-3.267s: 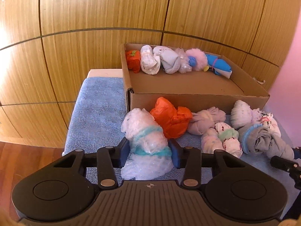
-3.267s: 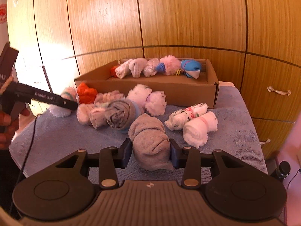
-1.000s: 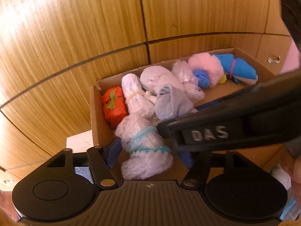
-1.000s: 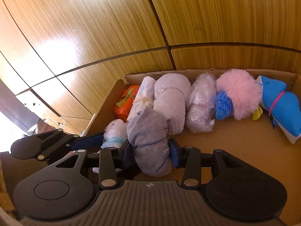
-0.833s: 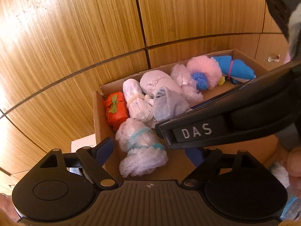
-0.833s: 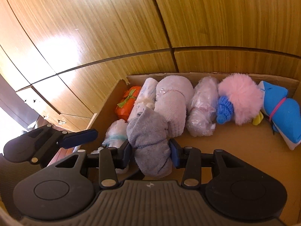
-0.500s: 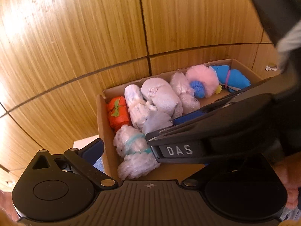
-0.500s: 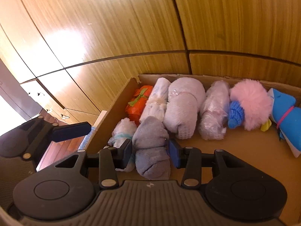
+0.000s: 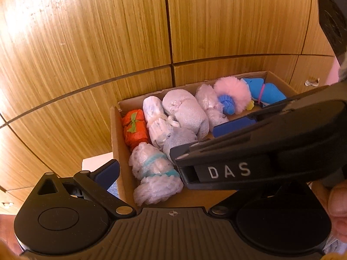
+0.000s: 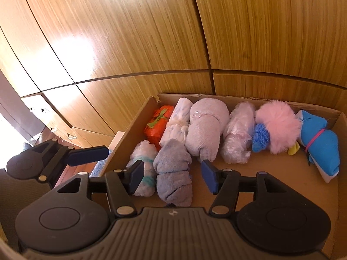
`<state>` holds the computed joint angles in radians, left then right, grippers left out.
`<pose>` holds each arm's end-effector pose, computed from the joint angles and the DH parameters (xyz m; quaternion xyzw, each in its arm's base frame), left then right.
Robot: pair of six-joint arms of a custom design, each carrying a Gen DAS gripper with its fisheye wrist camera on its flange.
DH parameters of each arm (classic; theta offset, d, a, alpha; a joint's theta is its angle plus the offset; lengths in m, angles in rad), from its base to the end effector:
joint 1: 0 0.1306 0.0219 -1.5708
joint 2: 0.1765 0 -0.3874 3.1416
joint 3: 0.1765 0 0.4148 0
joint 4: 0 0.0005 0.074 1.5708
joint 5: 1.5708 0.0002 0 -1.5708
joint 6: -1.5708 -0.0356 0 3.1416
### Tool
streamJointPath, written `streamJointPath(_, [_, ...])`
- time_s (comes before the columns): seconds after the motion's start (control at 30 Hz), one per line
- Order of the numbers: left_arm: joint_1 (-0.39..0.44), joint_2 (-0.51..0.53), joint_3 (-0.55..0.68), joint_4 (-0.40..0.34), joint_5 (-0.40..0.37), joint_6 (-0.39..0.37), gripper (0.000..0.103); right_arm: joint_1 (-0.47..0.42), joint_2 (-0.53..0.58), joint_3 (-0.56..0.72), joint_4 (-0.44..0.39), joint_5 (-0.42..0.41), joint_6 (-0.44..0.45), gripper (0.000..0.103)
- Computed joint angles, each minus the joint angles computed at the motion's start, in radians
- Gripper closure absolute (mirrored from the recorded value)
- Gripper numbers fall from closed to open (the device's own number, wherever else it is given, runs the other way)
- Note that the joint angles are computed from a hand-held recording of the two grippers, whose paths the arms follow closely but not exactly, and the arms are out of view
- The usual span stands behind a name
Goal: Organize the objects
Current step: 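Open both tools and withdraw them from the tray toward the remaining bundles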
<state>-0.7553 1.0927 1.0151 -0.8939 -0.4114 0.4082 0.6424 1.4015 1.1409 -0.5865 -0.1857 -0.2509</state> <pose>0.2863 -0.2507 0.3802 0.1021 0.9317 0.0043 0.3487 0.3947 0.3029 0.3293 -0.2133 0.9071 0.2305 0.2804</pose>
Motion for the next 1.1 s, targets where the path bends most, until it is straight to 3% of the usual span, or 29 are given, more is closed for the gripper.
streamJointPath(0.13, [0.0, -0.003, 0.005, -0.014, 0.009, 0.004, 0.0, 0.004, -0.015, -0.006, 0.004, 0.026, -0.002, 0.04])
streamJointPath(0.43, [0.015, -0.014, 0.015, -0.037, 0.047, 0.045, 0.0, -0.013, -0.068, -0.04, 0.019, 0.092, -0.018, 0.009])
streamJointPath(0.6, [0.044, -0.038, 0.023, -0.077, 0.072, 0.196, 0.0, -0.059, -0.155, -0.104, 0.02, 0.138, -0.001, 0.007])
streamJointPath(0.73, [0.024, -0.053, 0.026, -0.105, 0.046, 0.283, 0.0, -0.096, -0.235, -0.163, 0.017, 0.163, 0.037, 0.006])
streamJointPath(1.1, [-0.088, -0.129, -0.017, -0.155, -0.048, 0.352, 0.0, -0.159, -0.495, -0.365, -0.018, 0.145, 0.09, 0.004])
